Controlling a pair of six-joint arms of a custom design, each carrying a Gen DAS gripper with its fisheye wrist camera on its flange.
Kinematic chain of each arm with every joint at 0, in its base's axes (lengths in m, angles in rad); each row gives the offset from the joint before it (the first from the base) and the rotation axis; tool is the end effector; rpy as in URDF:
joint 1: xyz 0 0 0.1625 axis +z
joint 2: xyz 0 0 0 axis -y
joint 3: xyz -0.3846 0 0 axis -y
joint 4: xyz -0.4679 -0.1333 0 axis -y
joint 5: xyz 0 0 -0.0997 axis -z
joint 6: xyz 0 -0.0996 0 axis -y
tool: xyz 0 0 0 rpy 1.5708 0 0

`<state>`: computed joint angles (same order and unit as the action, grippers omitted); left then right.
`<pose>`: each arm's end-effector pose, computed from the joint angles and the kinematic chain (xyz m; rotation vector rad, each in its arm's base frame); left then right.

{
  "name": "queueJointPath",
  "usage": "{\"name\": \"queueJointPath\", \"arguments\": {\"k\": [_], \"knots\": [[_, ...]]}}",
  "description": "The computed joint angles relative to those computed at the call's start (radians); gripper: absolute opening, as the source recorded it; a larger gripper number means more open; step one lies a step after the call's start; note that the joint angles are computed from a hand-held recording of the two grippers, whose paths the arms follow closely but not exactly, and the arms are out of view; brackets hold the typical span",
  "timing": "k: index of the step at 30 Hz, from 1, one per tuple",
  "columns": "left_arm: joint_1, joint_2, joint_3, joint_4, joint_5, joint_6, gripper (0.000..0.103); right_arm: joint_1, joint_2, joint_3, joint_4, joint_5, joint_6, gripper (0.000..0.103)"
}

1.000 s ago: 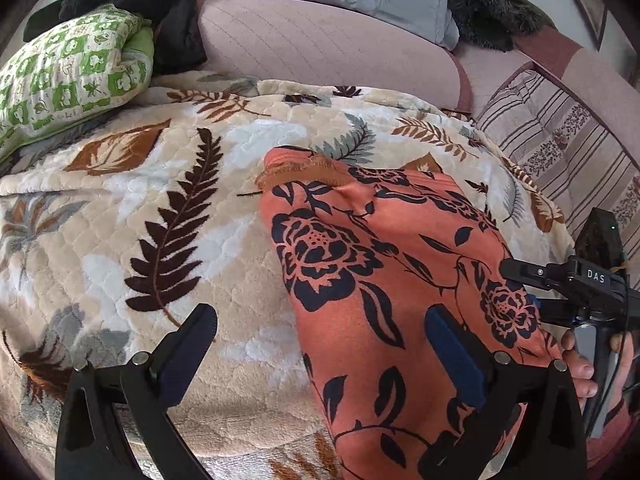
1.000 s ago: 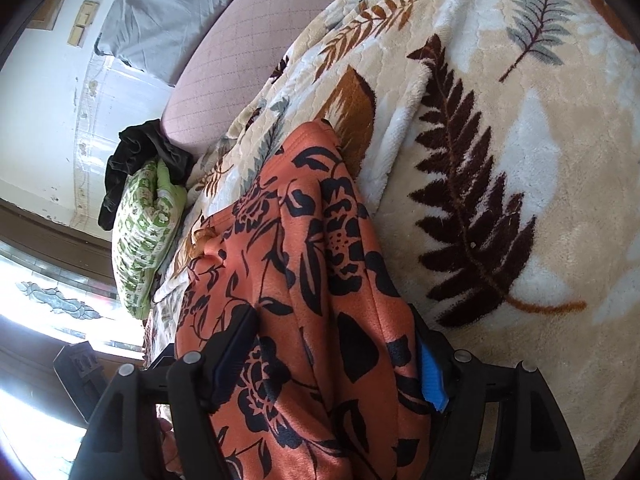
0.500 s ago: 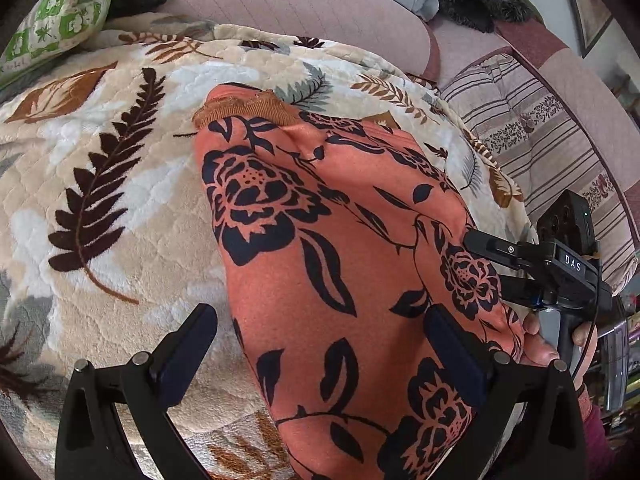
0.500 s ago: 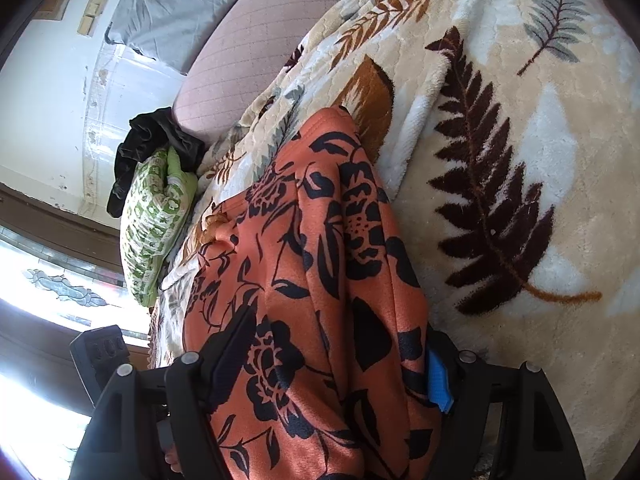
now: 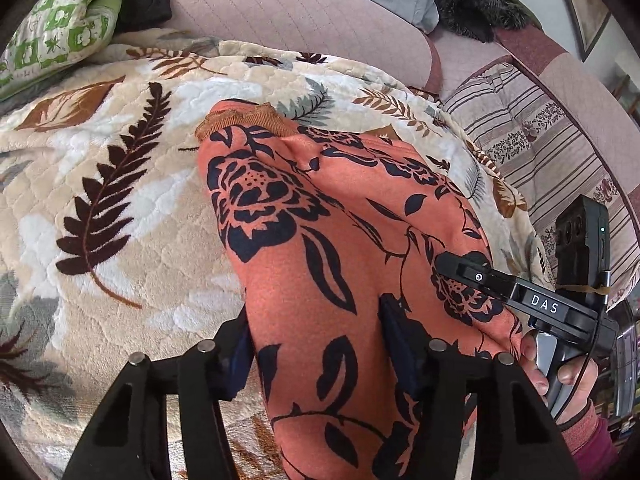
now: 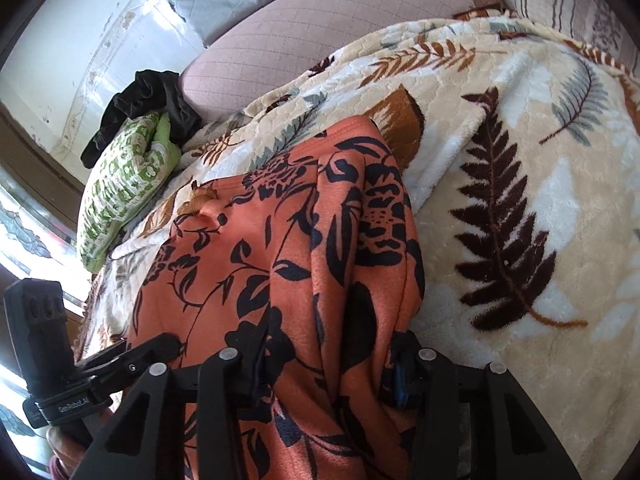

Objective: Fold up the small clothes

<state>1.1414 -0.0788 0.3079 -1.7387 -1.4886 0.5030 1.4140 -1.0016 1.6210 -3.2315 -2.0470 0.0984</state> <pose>-0.2596 -0.9068 -0.0187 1.3790 2.7319 0.0982 -0.0251 -0.7199 0.2562 -0.6190 -2.2730 1.3209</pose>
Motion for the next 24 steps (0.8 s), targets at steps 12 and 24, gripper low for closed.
{"name": "queueJointPath", "arguments": {"k": [12,24], "knots": [[-0.013,-0.133,0.225,-0.168,0.044,0.043,0.045,0.062,0.059,-0.046,-0.117,-0.111,-0.144,0.042],[-0.010,-0.203,0.284,-0.271,0.077,0.054,0.045,0.103,0.130,-0.120,-0.168,-0.071,-0.181,0.042]]}}
